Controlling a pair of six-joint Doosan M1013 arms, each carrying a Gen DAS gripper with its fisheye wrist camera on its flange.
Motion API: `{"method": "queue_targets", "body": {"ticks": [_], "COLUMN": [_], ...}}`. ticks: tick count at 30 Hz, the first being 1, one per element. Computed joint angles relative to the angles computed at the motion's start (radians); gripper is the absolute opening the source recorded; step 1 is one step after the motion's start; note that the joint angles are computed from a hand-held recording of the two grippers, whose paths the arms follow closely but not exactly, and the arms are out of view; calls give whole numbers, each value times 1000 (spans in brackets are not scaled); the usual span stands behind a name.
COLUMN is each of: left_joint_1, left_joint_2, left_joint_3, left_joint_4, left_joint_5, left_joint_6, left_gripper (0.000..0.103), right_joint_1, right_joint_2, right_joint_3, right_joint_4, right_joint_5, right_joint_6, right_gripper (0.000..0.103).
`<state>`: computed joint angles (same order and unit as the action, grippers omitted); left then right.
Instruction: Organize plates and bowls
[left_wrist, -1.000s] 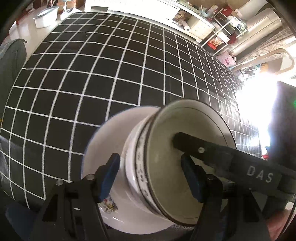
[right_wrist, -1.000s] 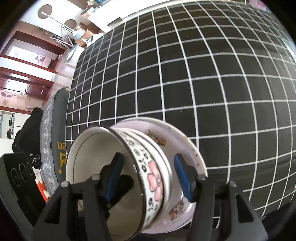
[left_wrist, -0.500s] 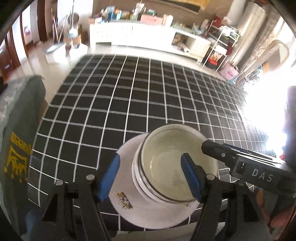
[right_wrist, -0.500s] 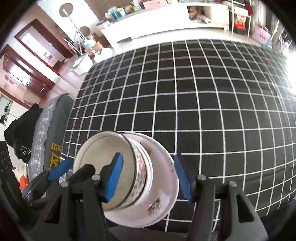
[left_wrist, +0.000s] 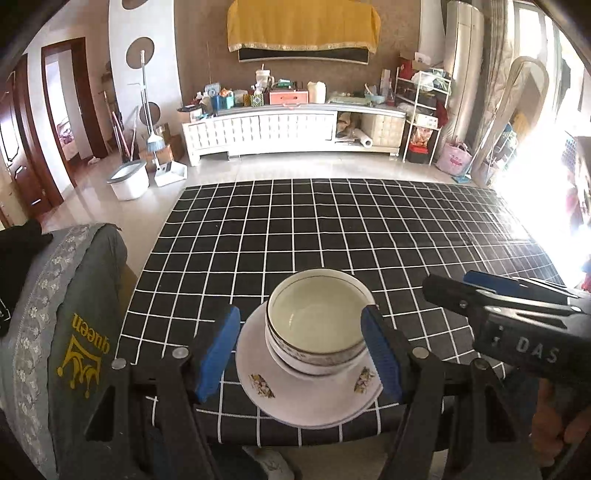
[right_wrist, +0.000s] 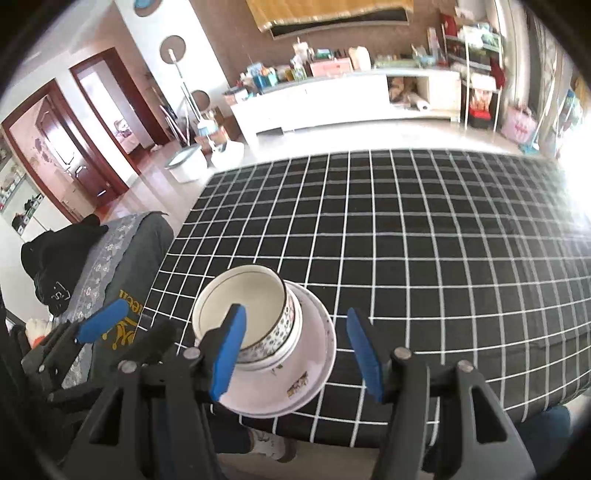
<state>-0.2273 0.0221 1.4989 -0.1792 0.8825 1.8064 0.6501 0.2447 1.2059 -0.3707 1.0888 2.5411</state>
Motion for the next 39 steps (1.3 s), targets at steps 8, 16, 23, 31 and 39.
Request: {"method": "queue_targets", "body": {"ticks": [8,16,23,31,39], "left_joint_1": [4,10,3,-5,-3], "left_joint_2": [-86,-169,-223,-275,-312], "left_joint_3": [104,218,269,324,361], "left_joint_4": [-36,-42,-48,-57,-72], "left_joint_5": [-96,-179,-242,-302,-309], "left_joint_6": [29,29,36,53,62], "left_gripper": [66,66,77,103,103], "right_joint_1": [60,104,157,231,267], "right_joint_2": [-56,-92,-110,-126,-143], "right_joint_3": [82,157,182,215,255], "right_joint_4": [-132,-196,-326,-498,-568], "right_joint_5": [-3,8,37,87,125], "right_joint_6": [64,167,222,249,299], "right_gripper": [63,63,63,82,103]}}
